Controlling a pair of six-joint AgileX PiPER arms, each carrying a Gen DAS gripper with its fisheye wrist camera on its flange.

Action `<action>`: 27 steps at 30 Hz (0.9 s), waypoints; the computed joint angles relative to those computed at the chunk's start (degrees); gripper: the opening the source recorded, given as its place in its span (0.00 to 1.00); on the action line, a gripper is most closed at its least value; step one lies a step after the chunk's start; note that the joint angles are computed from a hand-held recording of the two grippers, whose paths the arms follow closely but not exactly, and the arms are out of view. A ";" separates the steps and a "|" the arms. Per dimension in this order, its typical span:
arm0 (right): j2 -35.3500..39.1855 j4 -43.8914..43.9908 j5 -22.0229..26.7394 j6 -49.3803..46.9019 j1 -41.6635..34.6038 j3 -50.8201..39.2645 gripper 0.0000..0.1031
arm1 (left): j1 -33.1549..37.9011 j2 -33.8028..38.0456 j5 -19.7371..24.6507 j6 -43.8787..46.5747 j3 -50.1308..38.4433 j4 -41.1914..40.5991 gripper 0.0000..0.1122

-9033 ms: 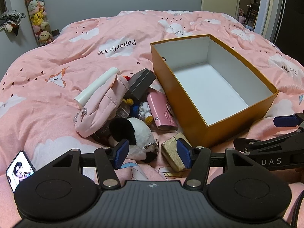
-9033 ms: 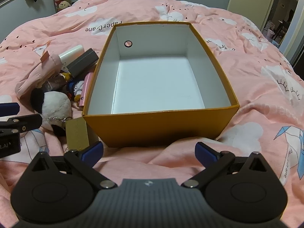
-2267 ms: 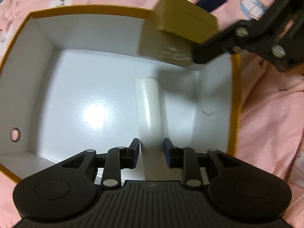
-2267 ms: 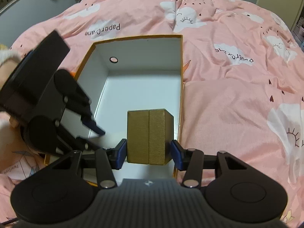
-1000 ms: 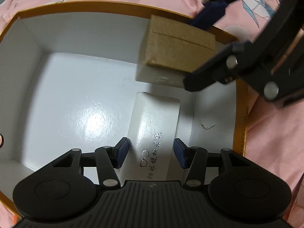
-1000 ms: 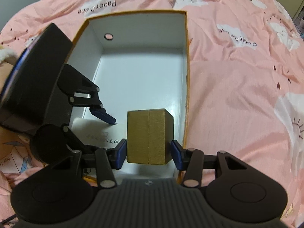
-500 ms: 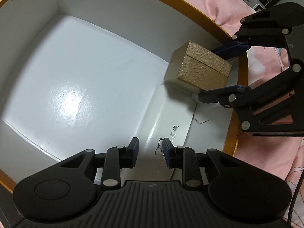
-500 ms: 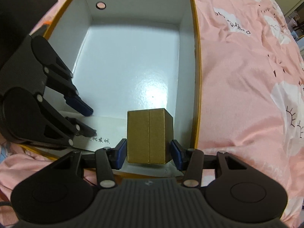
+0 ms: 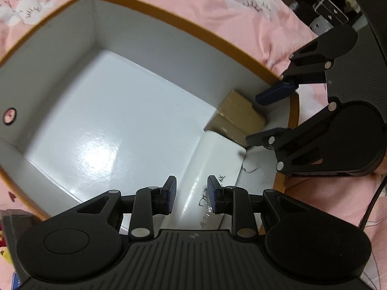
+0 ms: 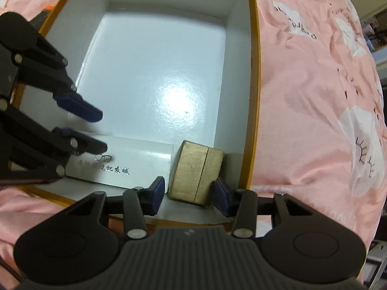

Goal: Organize objects
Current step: 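Open both grippers and withdraw them from the box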

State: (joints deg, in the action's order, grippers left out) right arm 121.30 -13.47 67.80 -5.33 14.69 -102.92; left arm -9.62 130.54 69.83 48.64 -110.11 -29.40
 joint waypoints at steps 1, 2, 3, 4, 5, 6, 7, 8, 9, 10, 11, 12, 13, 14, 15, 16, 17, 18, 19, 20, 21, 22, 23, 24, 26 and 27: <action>-0.46 0.58 -0.37 -0.67 -0.27 0.13 0.46 | 0.43 -0.43 -1.78 0.98 2.00 -0.71 0.27; -1.16 1.72 -1.53 -1.88 -0.61 0.77 0.46 | 0.76 -1.38 -2.49 1.02 2.95 -1.26 0.27; -1.82 3.16 -2.82 -4.00 -1.04 1.17 0.46 | 1.11 -1.97 -2.98 1.09 3.47 -1.78 0.27; -2.14 3.94 -4.47 -5.32 -1.03 1.74 0.45 | 1.06 -2.27 -3.23 0.47 3.21 -2.15 0.27; -2.71 4.93 -6.77 -7.41 -1.35 2.67 0.41 | 1.23 -2.06 -3.87 0.29 3.00 -2.60 0.27; -3.02 5.67 -8.50 -9.31 -1.28 3.05 0.32 | 1.51 -2.39 -3.96 -0.05 2.81 -2.87 0.27; -2.94 6.17 -10.11 -10.79 -1.68 3.80 0.29 | 1.61 -2.90 -4.68 -0.60 3.25 -3.05 0.27; -2.24 6.53 -10.49 -11.30 -1.92 3.26 0.26 | 1.65 -3.36 -5.33 -1.11 3.61 -3.06 0.27; -1.37 7.22 -10.28 -11.66 -2.31 2.33 0.23 | 1.63 -3.93 -6.01 -1.68 4.14 -2.92 0.27; -0.58 8.22 -9.85 -12.17 -2.80 1.43 0.21 | 1.67 -4.54 -6.56 -2.17 4.65 -2.86 0.27; -0.16 9.13 -9.44 -12.68 -3.33 1.11 0.17 | 1.62 -4.86 -7.52 -2.39 5.37 -3.11 0.27; 0.60 9.40 -8.65 -12.53 -3.70 0.38 0.15 | 1.69 -5.27 -8.11 -2.74 5.83 -3.20 0.27; 0.83 9.39 -8.43 -12.30 -3.99 0.44 0.14 | 1.89 -5.78 -8.33 -3.08 6.04 -3.15 0.27; 0.94 9.59 -9.13 -12.44 -4.31 0.67 0.12 | 2.19 -6.34 -8.43 -3.22 6.23 -3.22 0.27; 0.78 9.81 -9.39 -12.61 -4.57 1.06 0.09 | 2.61 -6.96 -8.22 -3.47 6.18 -3.27 0.27; 0.90 10.41 -8.38 -12.49 -4.90 0.69 0.08 | 2.94 -7.43 -8.09 -3.79 6.11 -3.27 0.27; 0.83 11.65 -6.95 -12.28 -5.24 0.42 0.06 | 3.32 -8.05 -7.98 -4.26 6.05 -3.14 0.27; 1.14 13.27 -5.45 -12.82 -5.99 -0.33 0.05 | 3.71 -8.85 -8.05 -4.97 6.12 -2.86 0.27; 0.52 13.55 -5.45 -12.80 -6.28 0.57 0.05 | 3.95 -9.55 -8.18 -6.09 6.17 -2.19 0.27; 0.46 13.40 -5.68 -12.71 -6.51 0.67 0.03 | 4.10 -10.27 -8.34 -7.82 6.21 -1.07 0.27; -0.08 13.69 -6.41 -12.92 -6.77 1.50 0.03 | 4.46 -11.28 -8.67 -9.10 6.74 -0.55 0.27; -0.88 14.46 -7.27 -13.23 -7.08 2.74 0.03 | 5.07 -12.57 -9.15 -9.53 7.79 -0.64 0.27; -1.66 15.63 -7.95 -13.42 -7.48 3.77 0.03 | 5.62 -13.95 -9.59 -9.92 8.90 -0.50 0.27; -2.93 17.51 -9.34 -14.07 -7.94 5.59 0.03 | 6.27 -15.70 -10.44 -10.06 10.57 -0.53 0.27; -6.02 22.91 -12.71 -17.11 -9.06 9.43 0.05 | 7.57 -19.01 -12.29 -10.57 13.84 -0.58 0.27; -7.86 26.01 -14.72 -18.75 -9.42 11.55 0.05 | 8.19 -20.67 -13.52 -11.60 15.59 -0.26 0.27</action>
